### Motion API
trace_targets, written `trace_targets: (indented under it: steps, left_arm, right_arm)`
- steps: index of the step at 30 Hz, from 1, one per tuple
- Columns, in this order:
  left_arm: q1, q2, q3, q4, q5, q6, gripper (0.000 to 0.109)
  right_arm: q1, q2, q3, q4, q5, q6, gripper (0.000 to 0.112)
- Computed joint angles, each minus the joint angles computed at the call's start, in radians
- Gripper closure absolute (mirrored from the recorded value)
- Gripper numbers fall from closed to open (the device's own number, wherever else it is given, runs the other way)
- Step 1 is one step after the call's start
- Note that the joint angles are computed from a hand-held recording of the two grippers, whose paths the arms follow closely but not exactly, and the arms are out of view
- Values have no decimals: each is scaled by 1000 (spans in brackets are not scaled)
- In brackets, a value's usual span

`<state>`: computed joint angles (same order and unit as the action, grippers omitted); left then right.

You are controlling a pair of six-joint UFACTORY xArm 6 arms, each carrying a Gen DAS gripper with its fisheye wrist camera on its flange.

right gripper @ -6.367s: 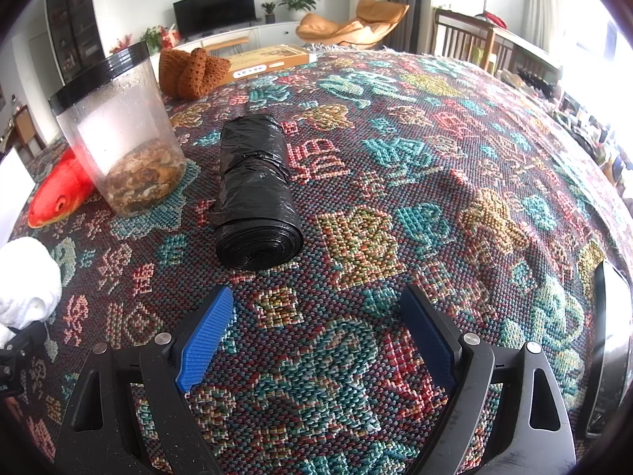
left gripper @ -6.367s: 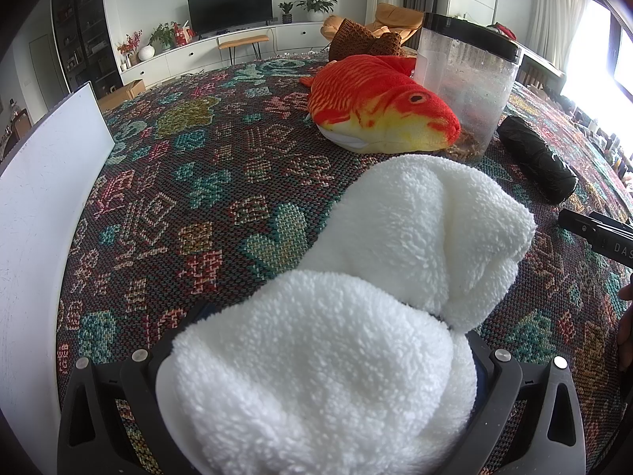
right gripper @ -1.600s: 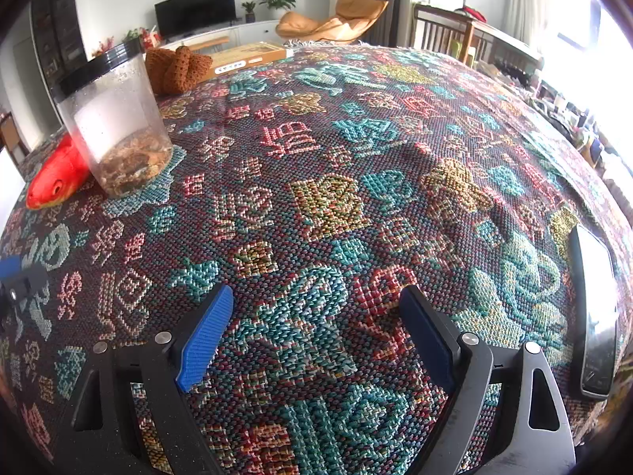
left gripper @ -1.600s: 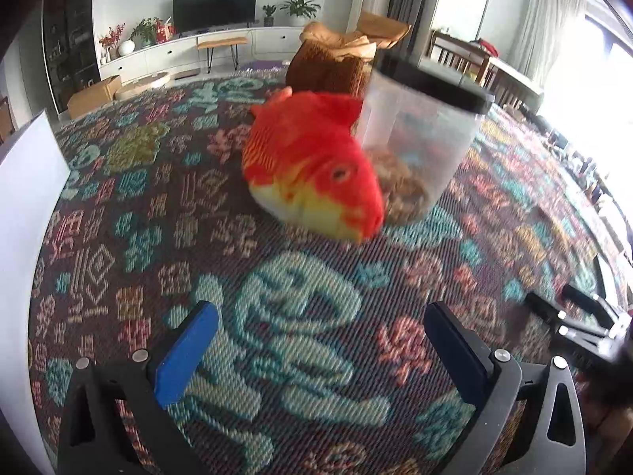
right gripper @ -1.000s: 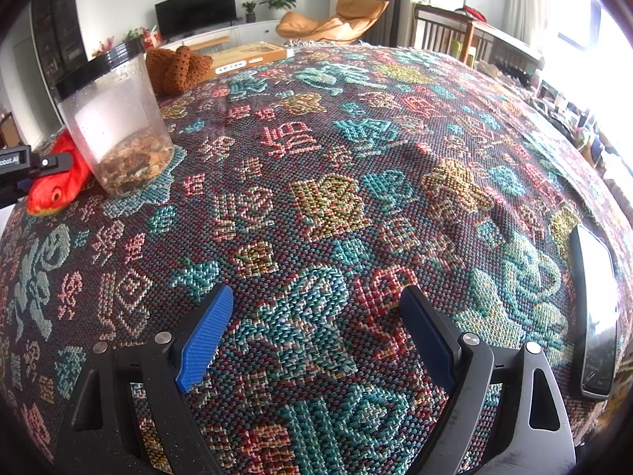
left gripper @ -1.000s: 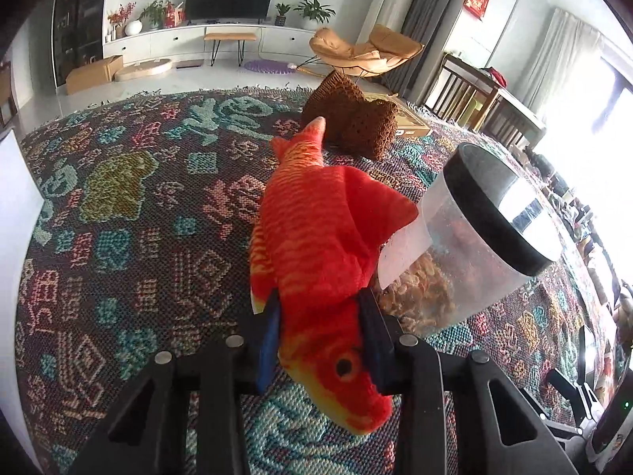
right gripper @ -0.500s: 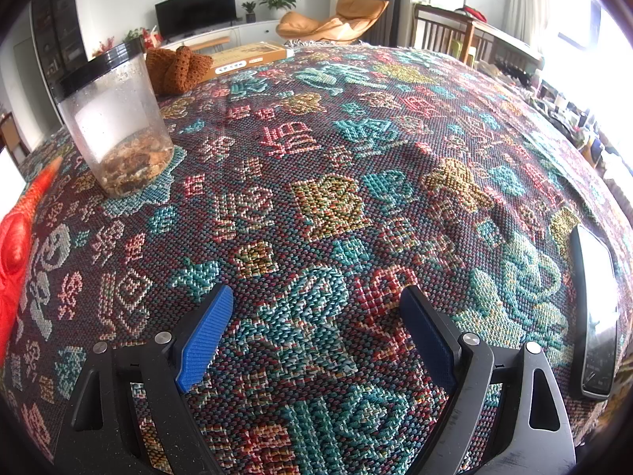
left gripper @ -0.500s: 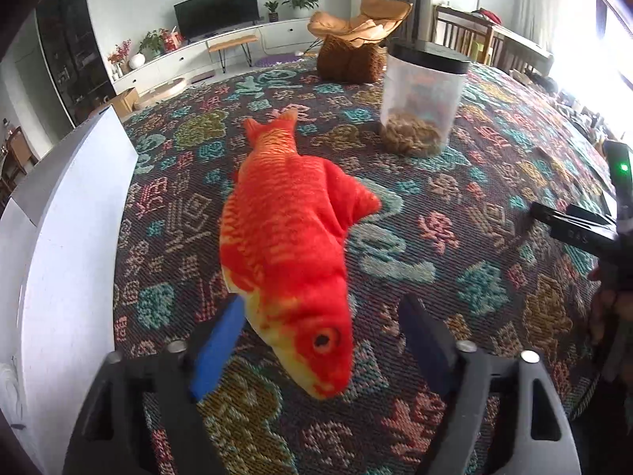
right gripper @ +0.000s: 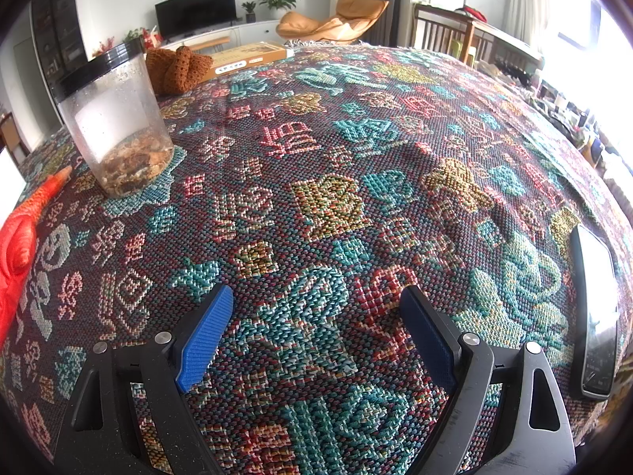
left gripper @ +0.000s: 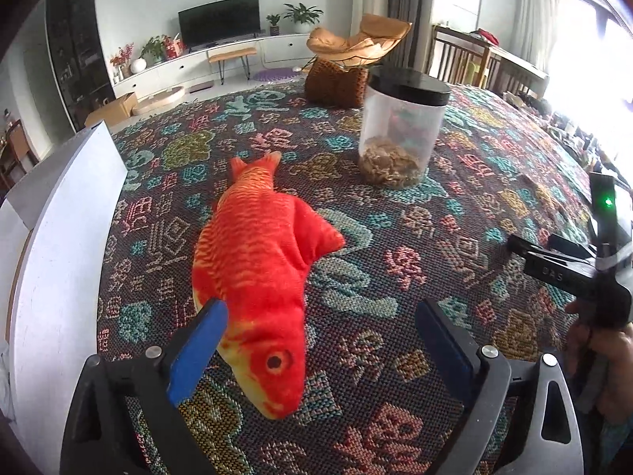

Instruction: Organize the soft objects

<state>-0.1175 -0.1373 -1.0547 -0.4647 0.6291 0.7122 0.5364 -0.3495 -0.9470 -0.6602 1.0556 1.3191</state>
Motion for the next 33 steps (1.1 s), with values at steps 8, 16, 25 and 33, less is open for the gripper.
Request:
trace_targets:
  steps: [8, 16, 25, 33]
  left_arm:
    - [38, 69, -70, -41, 33, -71, 13]
    - [37, 85, -95, -53, 59, -65, 13]
    - [18, 92, -68, 28, 17, -104, 13]
    - [19, 163, -72, 239, -74, -263, 13]
  right_arm:
    - [2, 1, -1, 0, 1, 1, 24]
    - [1, 0, 0, 0, 0, 1, 24]
    - [2, 0, -1, 0, 1, 2, 24]
    - [2, 0, 0, 0, 0, 2, 24]
